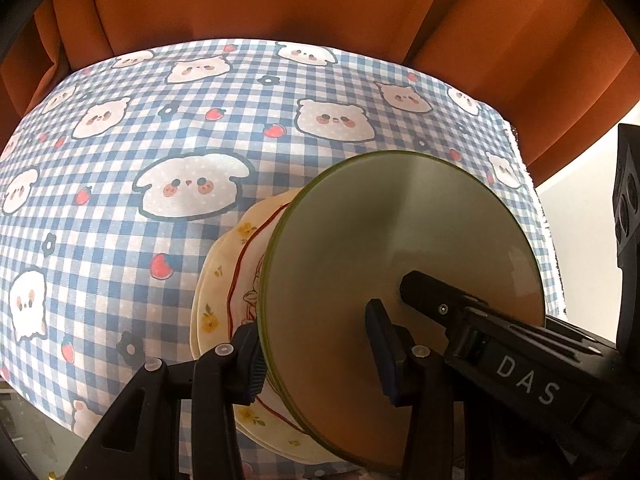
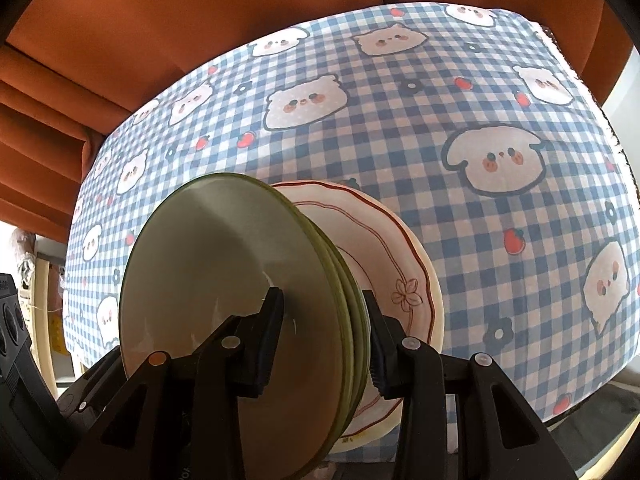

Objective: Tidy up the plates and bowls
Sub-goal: 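Carry the nested bowls with both tools over the red-rimmed plate, then lower the bowls onto the red-rimmed plate and open both tools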

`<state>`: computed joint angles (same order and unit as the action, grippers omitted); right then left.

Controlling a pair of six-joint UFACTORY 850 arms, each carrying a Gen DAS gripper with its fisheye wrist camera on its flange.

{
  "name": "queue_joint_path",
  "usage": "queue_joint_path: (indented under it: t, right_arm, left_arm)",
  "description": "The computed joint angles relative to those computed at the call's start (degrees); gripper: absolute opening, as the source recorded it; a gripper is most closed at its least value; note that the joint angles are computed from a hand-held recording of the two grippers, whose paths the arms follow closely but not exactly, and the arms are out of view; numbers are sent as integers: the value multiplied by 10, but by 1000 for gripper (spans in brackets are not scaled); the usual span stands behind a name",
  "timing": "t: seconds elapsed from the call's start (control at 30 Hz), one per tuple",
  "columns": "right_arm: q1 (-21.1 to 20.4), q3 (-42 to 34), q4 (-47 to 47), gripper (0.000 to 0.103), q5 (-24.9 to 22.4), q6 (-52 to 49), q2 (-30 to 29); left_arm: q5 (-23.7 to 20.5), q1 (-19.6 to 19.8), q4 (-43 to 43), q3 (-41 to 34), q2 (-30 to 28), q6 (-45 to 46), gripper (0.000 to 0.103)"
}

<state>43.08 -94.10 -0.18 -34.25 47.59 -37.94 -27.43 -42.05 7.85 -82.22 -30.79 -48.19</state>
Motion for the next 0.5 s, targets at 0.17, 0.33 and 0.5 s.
queue_joint_path:
  t: [0.17, 0.33, 0.5]
  right_arm:
    - [-1, 11, -1, 42, 22, 2, 3]
    - [8, 21, -65, 43, 28, 46, 11]
    - [23, 22, -151, 44, 13, 112, 17]
  left_arm:
    - [-16, -2, 13, -8, -5, -10, 43]
    - [-40, -9, 50, -13, -6, -33, 48]
    - [-40, -22, 160, 8, 12, -116, 66]
